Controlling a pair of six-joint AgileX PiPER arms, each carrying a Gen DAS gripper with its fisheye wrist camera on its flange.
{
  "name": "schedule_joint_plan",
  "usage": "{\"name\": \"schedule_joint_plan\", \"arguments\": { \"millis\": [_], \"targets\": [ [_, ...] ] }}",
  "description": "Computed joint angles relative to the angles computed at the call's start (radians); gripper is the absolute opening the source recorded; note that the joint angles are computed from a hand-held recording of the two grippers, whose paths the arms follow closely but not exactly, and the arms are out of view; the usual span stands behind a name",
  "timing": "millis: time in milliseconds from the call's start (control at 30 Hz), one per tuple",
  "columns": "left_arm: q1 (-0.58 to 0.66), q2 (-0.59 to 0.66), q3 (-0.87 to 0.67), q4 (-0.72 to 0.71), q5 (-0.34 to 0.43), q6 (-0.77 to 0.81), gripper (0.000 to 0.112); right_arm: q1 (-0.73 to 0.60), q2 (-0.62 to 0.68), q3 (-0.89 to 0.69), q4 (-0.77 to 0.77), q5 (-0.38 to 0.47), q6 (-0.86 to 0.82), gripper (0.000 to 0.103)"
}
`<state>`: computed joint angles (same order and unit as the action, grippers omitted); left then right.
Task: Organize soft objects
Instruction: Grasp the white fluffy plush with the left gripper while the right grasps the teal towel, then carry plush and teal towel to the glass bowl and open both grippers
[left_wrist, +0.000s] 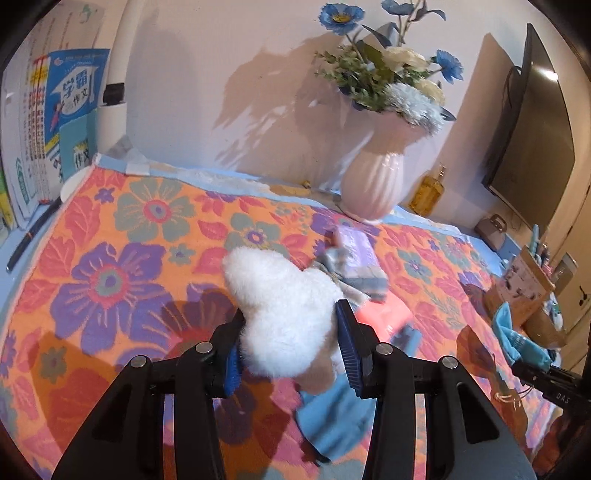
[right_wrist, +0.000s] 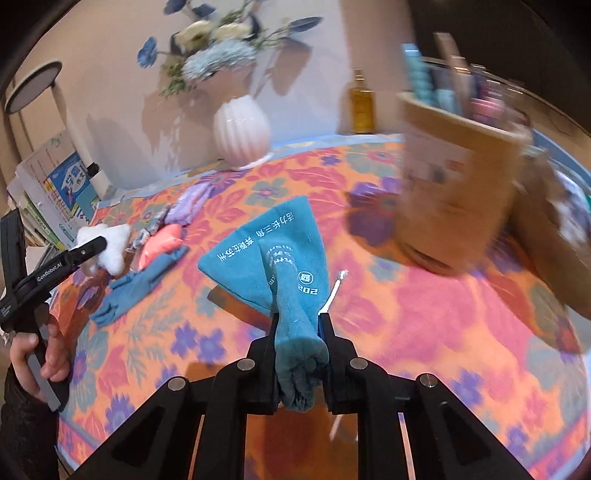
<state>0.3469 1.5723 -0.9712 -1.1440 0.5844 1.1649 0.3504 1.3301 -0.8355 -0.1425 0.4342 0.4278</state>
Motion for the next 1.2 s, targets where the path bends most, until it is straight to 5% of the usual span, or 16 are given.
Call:
{"name": "schedule_joint_plan", "arguments": {
  "millis": [233, 500, 700, 967, 1200],
  "targets": [
    [-0.098, -0.170, 0.125, -0.046, 0.026, -0.018, 0.041, -0.152, -0.210, 0.072, 0.129, 0.112, -0.172, 0.016],
    [-0.474, -0.272, 0.121, 0.091, -0.076, -0.224, 0.041, -0.359, -0.371, 0.063, 0.270, 0.249, -0.366, 0.016],
    [-0.726, -0.174, -0.012, 0.182, -0.075, -0.366, 0.041, -0.645, -0.445, 0.048, 0.532, 0.338, -0.693, 0.016],
    [-0.949, -0.036, -0.232, 0.306, -0.069, -0.510, 0.041, -1.134, -0.364, -0.003, 0.854, 0.510, -1.081, 0.016],
    [-1.068, 0.149, -0.579, 0.561, -0.033, -0.798, 0.041, -1.246, -0.253, -0.103, 0.932, 0.493, -1.098, 0.016]
  ]
}}
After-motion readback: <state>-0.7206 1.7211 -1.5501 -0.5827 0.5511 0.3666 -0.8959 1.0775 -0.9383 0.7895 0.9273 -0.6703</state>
